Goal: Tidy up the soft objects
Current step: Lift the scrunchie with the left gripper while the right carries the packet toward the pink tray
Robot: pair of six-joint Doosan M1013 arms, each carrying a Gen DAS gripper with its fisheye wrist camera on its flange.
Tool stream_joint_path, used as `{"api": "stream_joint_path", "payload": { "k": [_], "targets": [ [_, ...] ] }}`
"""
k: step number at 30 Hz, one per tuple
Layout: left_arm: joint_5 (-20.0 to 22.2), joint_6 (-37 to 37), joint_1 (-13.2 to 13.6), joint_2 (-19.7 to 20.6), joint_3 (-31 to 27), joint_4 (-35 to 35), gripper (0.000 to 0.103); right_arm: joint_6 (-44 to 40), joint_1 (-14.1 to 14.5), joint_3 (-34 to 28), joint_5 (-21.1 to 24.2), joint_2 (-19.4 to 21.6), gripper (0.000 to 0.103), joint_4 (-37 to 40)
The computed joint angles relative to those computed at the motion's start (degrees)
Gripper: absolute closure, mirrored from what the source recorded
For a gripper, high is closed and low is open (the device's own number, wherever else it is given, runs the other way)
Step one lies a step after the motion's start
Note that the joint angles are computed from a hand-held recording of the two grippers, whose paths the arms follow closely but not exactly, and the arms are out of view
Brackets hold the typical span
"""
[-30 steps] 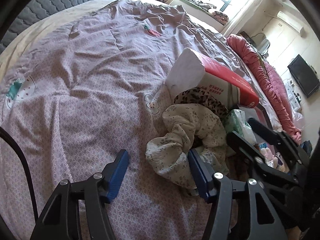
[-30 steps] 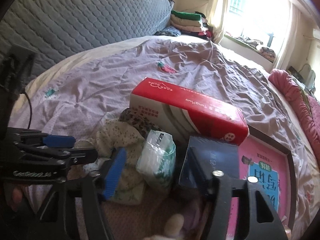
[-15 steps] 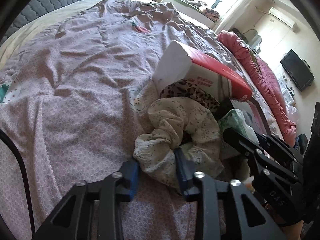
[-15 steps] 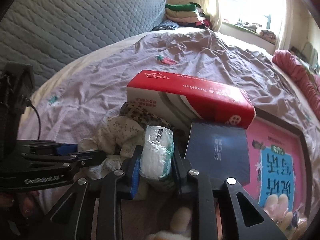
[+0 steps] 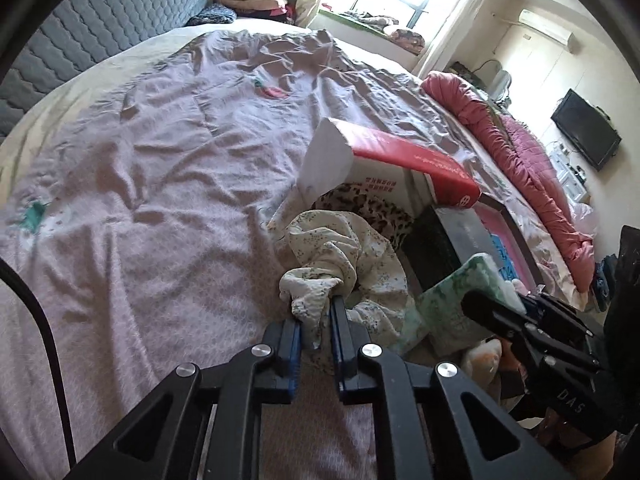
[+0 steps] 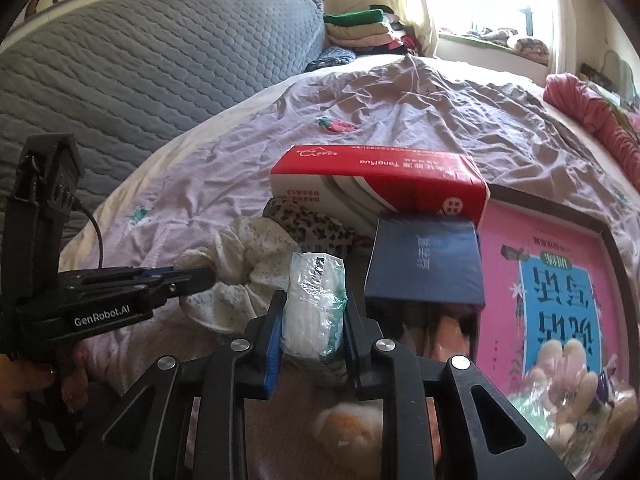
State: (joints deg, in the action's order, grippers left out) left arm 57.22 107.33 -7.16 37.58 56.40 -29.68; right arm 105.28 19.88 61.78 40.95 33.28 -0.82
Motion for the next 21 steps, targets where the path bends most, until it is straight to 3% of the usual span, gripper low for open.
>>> {"api": "stream_joint_path", "payload": {
  "k": [21],
  "targets": [
    [-5.88, 0.84, -2.43, -7.3, 6.25, 5.23, 0.09, 5.33, -0.32, 6.08, -5.41, -6.65, 0.077, -2.73]
  ]
}}
